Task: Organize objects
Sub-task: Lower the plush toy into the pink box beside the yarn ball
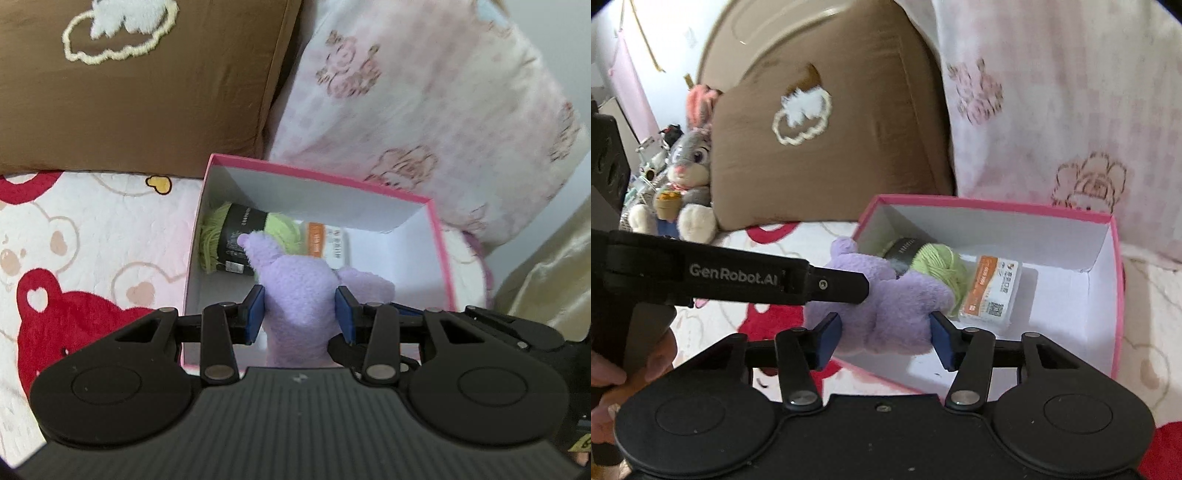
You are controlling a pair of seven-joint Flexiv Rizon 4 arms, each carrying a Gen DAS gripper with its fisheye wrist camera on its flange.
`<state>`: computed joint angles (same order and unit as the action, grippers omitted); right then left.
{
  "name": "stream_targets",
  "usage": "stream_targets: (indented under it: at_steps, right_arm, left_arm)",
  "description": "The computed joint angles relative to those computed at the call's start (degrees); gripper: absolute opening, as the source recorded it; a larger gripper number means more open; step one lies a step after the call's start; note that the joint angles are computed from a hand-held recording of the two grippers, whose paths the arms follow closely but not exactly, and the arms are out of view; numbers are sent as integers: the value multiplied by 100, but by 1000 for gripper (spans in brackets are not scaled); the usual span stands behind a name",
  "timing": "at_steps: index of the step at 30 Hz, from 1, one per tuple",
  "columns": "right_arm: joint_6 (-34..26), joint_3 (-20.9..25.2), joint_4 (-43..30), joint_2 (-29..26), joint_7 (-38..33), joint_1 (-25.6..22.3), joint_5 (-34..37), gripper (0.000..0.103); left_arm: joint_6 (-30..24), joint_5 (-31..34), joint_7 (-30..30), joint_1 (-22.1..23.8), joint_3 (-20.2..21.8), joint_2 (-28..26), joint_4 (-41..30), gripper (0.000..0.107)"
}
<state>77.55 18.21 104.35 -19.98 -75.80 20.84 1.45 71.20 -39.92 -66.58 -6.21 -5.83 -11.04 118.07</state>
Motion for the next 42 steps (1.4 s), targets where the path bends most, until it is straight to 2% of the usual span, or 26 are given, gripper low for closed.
stream_targets:
  at_steps: [6, 13, 17, 22, 26, 31, 34, 36, 38, 42]
  right_arm:
    - [-183, -32, -246, -448, 46, 11, 1, 57]
    - [-337, 154, -533, -808, -3, -128, 269, 57]
    - [-444, 86, -679, -968, 151, -66, 286, 56]
    - [-465, -93, -788, -1140, 466, 109, 130, 56]
    - [-558, -293, -812, -1185, 792, 260, -106, 52]
    - [-528, -307, -740, -1197, 976, 214, -216, 39]
    - [-479, -425, -695, -1214, 1120, 281, -383, 36]
    - [-452, -521, -659, -1217, 1258, 347, -506, 35]
    - [-412, -625, -583, -1184, 1397, 418, -655, 35]
    - [-472, -681, -545, -1179, 1542, 464, -897, 35]
  left_arm:
    - [-174, 792, -644, 19, 126, -555, -367, 40]
    - [-439, 1534, -1260, 36, 257, -885, -678, 40]
    - [-637, 1877, -1621, 34, 329, -1061, -898, 40]
    - [-400, 2370, -1837, -57, 422, -1212, -1055, 40]
    - [-500, 2631, -1958, -81, 460, -1263, -1187, 39]
    - [-342, 2734, -1875, -43, 395, -1226, -1103, 41]
    - [-210, 2718, -1791, -19, 357, -1203, -1015, 35]
    - [-134, 2458, -1521, 143, 146, -1153, -886, 27]
    - [-129, 2028, -1214, 329, -97, -1086, -742, 27]
    - [94, 2130, -1123, 159, 76, -1079, -692, 27]
